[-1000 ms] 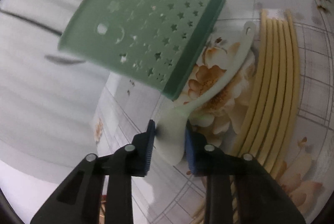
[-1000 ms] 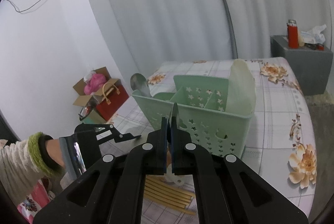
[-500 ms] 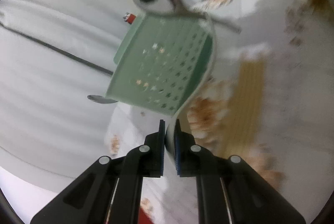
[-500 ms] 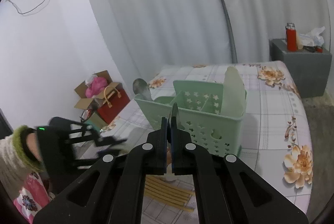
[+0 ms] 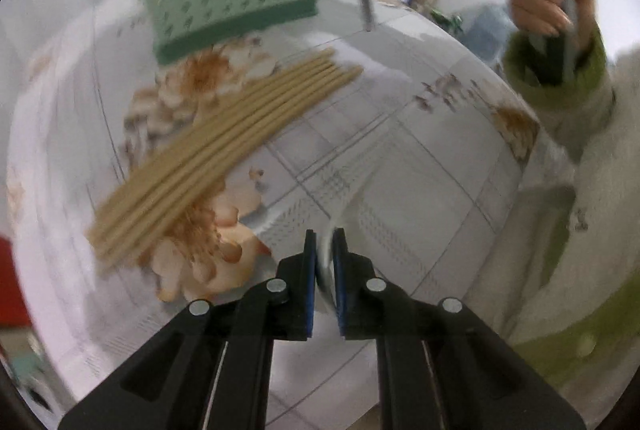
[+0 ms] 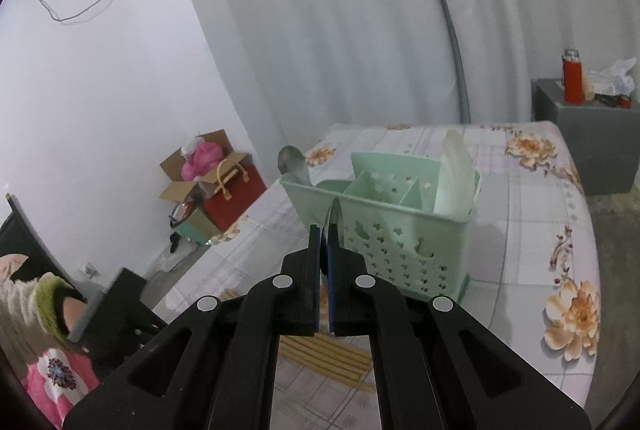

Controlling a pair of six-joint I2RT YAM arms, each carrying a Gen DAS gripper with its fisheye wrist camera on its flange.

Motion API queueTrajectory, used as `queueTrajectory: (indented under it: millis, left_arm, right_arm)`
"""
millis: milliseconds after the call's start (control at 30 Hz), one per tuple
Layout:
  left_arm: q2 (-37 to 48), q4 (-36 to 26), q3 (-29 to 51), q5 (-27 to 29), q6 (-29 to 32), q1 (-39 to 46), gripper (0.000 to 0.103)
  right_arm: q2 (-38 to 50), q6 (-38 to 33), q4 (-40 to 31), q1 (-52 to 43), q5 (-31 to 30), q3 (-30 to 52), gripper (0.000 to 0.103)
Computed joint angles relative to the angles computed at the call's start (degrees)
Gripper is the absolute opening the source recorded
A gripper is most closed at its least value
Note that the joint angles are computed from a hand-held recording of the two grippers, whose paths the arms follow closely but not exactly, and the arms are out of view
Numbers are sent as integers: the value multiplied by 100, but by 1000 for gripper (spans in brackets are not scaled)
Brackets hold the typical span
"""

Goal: Organize utensils
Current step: 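Grasp the white ladle with the left tool and lift it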

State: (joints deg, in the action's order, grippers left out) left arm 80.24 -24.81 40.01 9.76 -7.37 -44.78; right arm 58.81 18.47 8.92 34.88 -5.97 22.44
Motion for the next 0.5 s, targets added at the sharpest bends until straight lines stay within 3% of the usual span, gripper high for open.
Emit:
queueTrajectory:
  millis: [67, 133, 167, 300, 400, 500]
  left_arm:
    - [-24, 196, -145, 234, -162, 225, 14]
    - [-202, 497, -389, 270, -464, 326, 32]
    - [-341, 666, -539, 278, -658, 362, 46]
    - [-918, 1141, -993, 197, -1309, 517, 64]
    - [-1713, 1427, -1556, -69, -2075, 591, 65]
    - [-2755, 1368, -2124, -649, -3327, 178, 65]
  right_arm:
    - [55, 11, -12, -8, -43, 23, 1]
    - [67, 9, -49, 24, -26, 52, 1]
    - [66, 10, -62, 43, -14, 66, 1]
    - [48, -4, -115, 99, 24, 109, 1]
    - [69, -9, -109, 135, 37, 131, 1]
    - [94, -26, -90, 143, 24, 123, 1]
